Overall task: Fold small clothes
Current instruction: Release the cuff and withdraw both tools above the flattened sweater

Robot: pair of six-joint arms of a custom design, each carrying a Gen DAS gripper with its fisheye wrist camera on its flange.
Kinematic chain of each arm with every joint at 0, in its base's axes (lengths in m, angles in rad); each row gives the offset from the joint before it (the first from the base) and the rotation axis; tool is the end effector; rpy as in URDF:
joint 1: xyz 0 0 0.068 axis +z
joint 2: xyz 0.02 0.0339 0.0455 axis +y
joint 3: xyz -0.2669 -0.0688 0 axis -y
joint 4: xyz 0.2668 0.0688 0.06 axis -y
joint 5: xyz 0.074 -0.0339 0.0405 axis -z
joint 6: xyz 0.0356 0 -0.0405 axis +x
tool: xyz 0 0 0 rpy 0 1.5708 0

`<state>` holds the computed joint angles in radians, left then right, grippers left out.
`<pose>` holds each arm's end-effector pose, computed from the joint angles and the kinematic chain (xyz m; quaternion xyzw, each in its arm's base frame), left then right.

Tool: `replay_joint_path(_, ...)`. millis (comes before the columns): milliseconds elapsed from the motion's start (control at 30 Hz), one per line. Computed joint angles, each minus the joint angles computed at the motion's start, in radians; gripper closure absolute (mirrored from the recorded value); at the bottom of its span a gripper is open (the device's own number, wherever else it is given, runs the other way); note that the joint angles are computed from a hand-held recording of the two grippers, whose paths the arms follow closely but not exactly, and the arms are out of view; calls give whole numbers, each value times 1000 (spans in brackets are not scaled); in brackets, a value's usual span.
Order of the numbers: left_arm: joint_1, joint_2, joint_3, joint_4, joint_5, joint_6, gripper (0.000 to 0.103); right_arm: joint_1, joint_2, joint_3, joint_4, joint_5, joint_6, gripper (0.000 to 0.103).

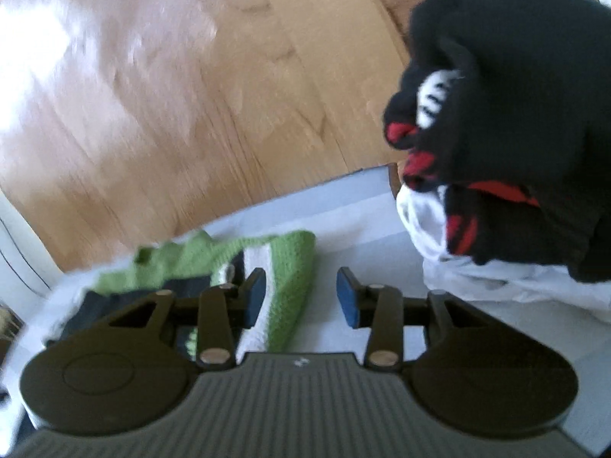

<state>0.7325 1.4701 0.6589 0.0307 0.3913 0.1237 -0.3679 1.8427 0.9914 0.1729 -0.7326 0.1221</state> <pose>0.2294 0.1881 0.1517 -0.2000 0.8861 -0.0065 0.4180 0.3733 -0.1184 0.1464 0.0543 0.8546 0.2713 0.4395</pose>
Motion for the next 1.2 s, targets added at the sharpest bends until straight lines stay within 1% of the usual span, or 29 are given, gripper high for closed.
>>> replay_joint_path(100, 116, -79, -52, -99, 102, 90, 43, 0, -15, -9, -33, -13, 22, 58)
replay_joint_path(167, 197, -120, -76, -176, 181, 173, 42, -28, -38, -29, -96, -91, 13, 57)
replay_joint_path(233, 275, -137, -84, -263, 266, 263, 42, -64, -97, -92, -154, -157, -68, 57)
replay_joint_path(300, 338, -132, -81, -352, 340, 362, 42, -98, -169, -160, -203, -198, -182, 53)
replay_joint_path(367, 363, -143, -93, -406, 379, 435, 42, -105, -255, -238, -203, -180, -269, 49)
replay_joint_path(400, 373, -149, -103, -428, 396, 475, 42, -88, -296, -272, -189, -143, -301, 49)
replay_joint_path(433, 380, -155, -115, -443, 406, 508, 42, -61, -328, -306, -146, -91, -303, 50)
replay_joint_path(467, 382, -161, -130, -447, 411, 529, 44, -49, -354, -344, -87, -39, -308, 74)
replay_joint_path(500, 383, -168, -145, -447, 412, 542, 48, -20, -358, -357, -41, 25, -291, 96)
replay_joint_path(533, 390, -195, -175, -421, 417, 542, 53, -36, -331, -351, -2, 15, -198, 95)
replay_joint_path(567, 394, -212, -192, -416, 415, 555, 69, -48, -294, -345, 50, 9, -88, 95)
replay_joint_path(600, 401, -227, -206, -409, 413, 561, 79, -59, -273, -337, 57, 5, -26, 95)
replay_joint_path(633, 415, -223, -204, -422, 420, 577, 80, -63, -275, -341, 59, 9, -7, 94)
replay_joint_path(700, 452, -192, -177, -483, 446, 621, 80, -55, -326, -369, 21, 38, -60, 92)
replay_joint_path(767, 481, -166, -149, -537, 456, 669, 78, -77, -404, -403, -50, 41, -153, 80)
replay_joint_path(800, 493, -159, -143, -557, 459, 694, 73, -107, -435, -408, -100, 12, -196, 77)
replay_joint_path(833, 510, -146, -129, -593, 467, 737, 71, -161, -462, -406, -180, -52, -260, 69)
replay_joint_path(867, 525, -138, -119, -632, 474, 784, 65, -223, -483, -400, -274, -126, -334, 64)
replay_joint_path(900, 540, -129, -109, -672, 479, 836, 62, -282, -494, -390, -386, -195, -427, 64)
replay_joint_path(933, 548, -126, -103, -707, 481, 879, 62, -365, -479, -343, -592, -271, -605, 63)
replay_joint_path(967, 558, -124, -99, -746, 479, 930, 60, -411, -454, -310, -754, -308, -753, 63)
replay_joint_path(1000, 562, -128, -100, -762, 475, 957, 58, -495, -386, -241, -1011, -336, -1016, 63)
replay_joint_path(1033, 571, -129, -100, -781, 473, 990, 58, -568, -331, -194, -1220, -329, -1242, 62)
replay_joint_path(1067, 577, -128, -99, -795, 470, 1016, 58, -630, -278, -162, -1373, -301, -1424, 61)
replay_joint_path(1100, 582, -124, -96, -806, 465, 1034, 58, -692, -233, -140, -1496, -261, -1577, 60)
replay_joint_path(1133, 589, -118, -93, -816, 464, 1047, 59, -754, -196, -129, -1595, -211, -1700, 59)
replay_joint_path(1200, 601, -107, -86, -837, 462, 1073, 63, -833, -151, -134, -1681, -129, -1817, 59)
